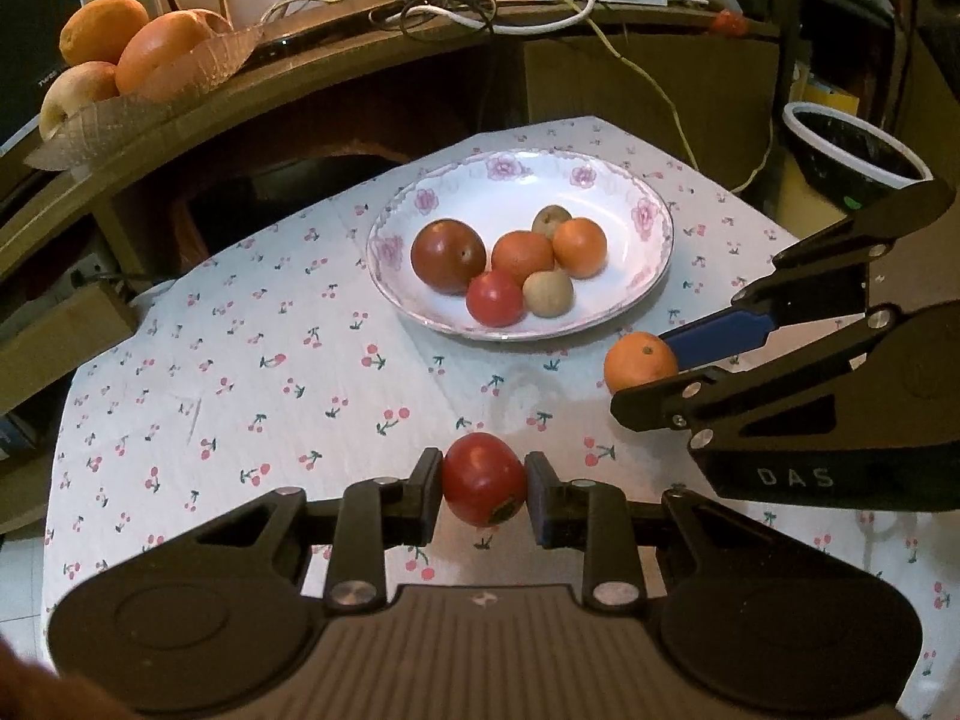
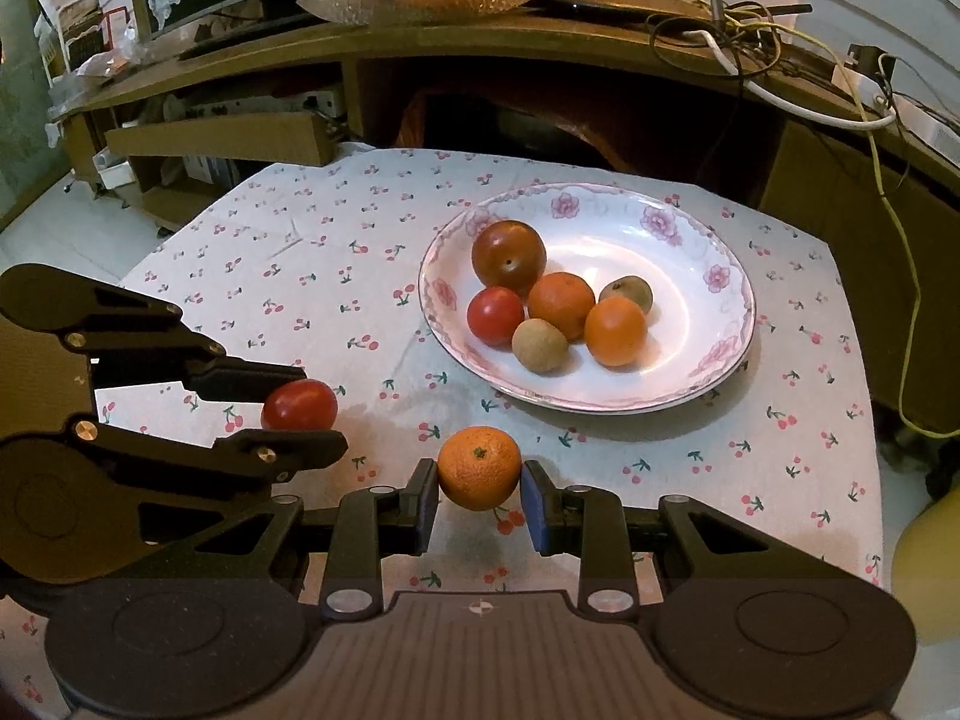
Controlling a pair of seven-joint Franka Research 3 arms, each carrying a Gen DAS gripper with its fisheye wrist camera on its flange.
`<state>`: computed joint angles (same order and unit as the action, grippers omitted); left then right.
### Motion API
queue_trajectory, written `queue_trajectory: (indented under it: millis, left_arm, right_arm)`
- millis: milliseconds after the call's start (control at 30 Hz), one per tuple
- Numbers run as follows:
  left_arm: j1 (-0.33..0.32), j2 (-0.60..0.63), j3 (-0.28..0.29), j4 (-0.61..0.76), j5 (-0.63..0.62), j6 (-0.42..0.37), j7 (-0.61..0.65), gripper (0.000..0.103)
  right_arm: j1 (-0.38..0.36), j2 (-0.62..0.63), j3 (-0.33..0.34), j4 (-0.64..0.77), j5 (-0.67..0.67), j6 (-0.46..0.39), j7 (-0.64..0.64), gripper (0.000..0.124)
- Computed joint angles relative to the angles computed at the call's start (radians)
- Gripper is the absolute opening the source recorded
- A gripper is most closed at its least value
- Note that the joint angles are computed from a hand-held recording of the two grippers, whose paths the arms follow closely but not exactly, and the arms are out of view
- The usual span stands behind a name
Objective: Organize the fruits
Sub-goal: 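Lift the tomato and tangerine with both tools toward the plate, then lower both fruits onto the white plate and open both tools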
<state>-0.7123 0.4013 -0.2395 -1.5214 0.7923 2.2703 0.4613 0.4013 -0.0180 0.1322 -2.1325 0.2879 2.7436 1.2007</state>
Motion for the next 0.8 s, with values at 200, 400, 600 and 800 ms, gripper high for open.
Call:
queue_trajectory:
  millis: [200,400,600,800]
  left_arm:
    - [-0.001,0.011,0.011,0.030,0.015,0.012,-0.012,0.035]
    - [0.000,0.024,0.020,0.062,0.024,0.026,-0.020,0.034]
    - [-0.007,0.069,0.040,0.143,0.030,0.023,-0.010,0.034]
    - [-0.016,0.156,0.069,0.279,0.010,0.016,0.041,0.034]
  right_arm:
    - [0.000,0.007,-0.001,0.019,0.019,0.008,-0.004,0.030]
    - [-0.007,0.021,-0.006,0.045,0.021,0.026,0.015,0.030]
    - [-0.012,0.050,-0.009,0.082,0.009,0.056,0.049,0.030]
    - [-0.023,0.105,-0.024,0.143,-0.032,0.062,0.130,0.030]
